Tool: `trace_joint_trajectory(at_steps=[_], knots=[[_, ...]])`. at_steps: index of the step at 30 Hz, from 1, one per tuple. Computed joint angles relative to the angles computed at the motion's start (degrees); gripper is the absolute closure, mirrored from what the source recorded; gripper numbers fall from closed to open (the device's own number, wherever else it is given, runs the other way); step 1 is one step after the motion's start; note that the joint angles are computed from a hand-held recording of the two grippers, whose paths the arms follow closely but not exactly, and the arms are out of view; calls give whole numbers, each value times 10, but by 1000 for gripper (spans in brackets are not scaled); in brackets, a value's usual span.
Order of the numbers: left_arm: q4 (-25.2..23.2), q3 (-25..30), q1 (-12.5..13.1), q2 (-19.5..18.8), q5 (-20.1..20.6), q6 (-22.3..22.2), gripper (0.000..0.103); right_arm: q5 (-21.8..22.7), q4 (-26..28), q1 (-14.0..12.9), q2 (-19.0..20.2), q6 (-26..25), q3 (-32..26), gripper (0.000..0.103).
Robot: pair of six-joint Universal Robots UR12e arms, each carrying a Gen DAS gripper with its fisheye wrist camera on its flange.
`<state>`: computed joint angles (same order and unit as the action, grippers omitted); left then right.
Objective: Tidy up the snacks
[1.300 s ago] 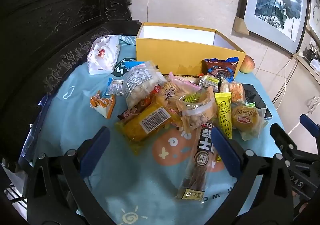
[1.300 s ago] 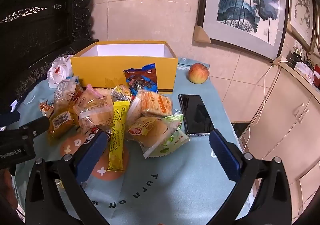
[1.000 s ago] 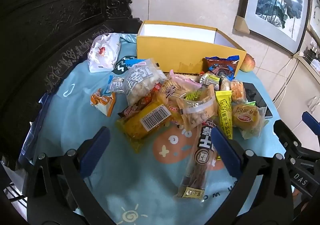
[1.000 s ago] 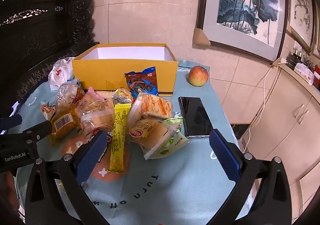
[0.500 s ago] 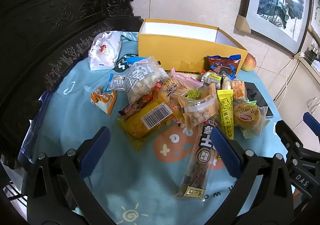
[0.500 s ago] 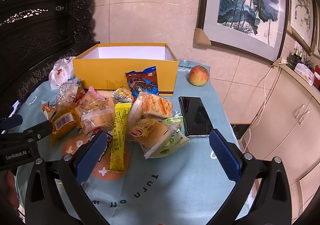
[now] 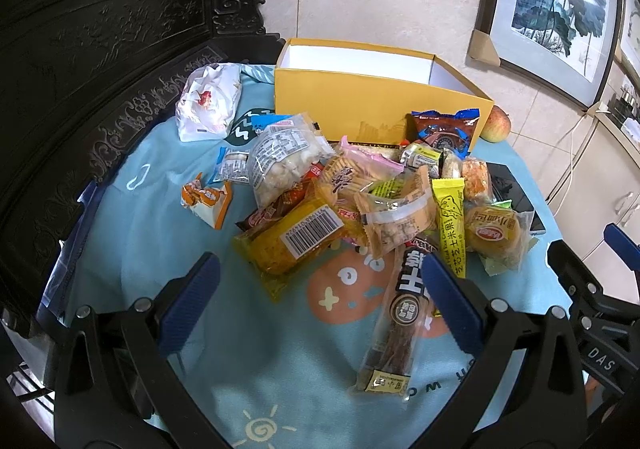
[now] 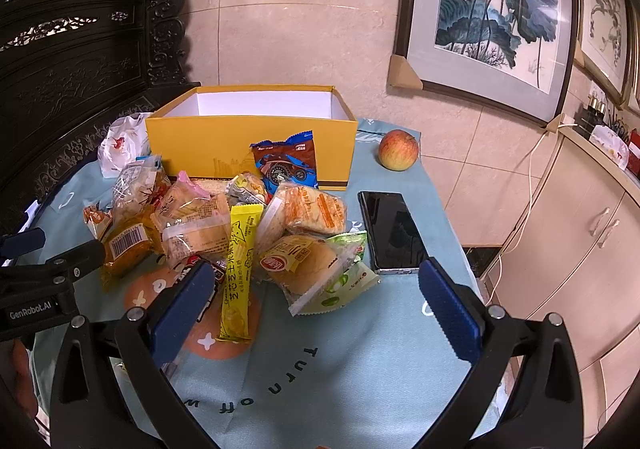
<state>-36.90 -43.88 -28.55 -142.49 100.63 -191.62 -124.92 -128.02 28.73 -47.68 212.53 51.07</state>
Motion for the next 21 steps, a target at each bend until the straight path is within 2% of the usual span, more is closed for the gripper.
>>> trace_joint_trajectory(at_steps=[7,12,13,21], knots=[[1,1,-2,-1,10,8,2,0,0,0,0,0,0,1],[-12,2,-1,1,-2,-1,2,2,2,0,-1,1,1,1],[-28,5,2,1,-22,-17,2,3,3,0,0,1,1,1],[-12,-4,9,1,-30,-15,2,8,2,-7,-6,-2,20,1]])
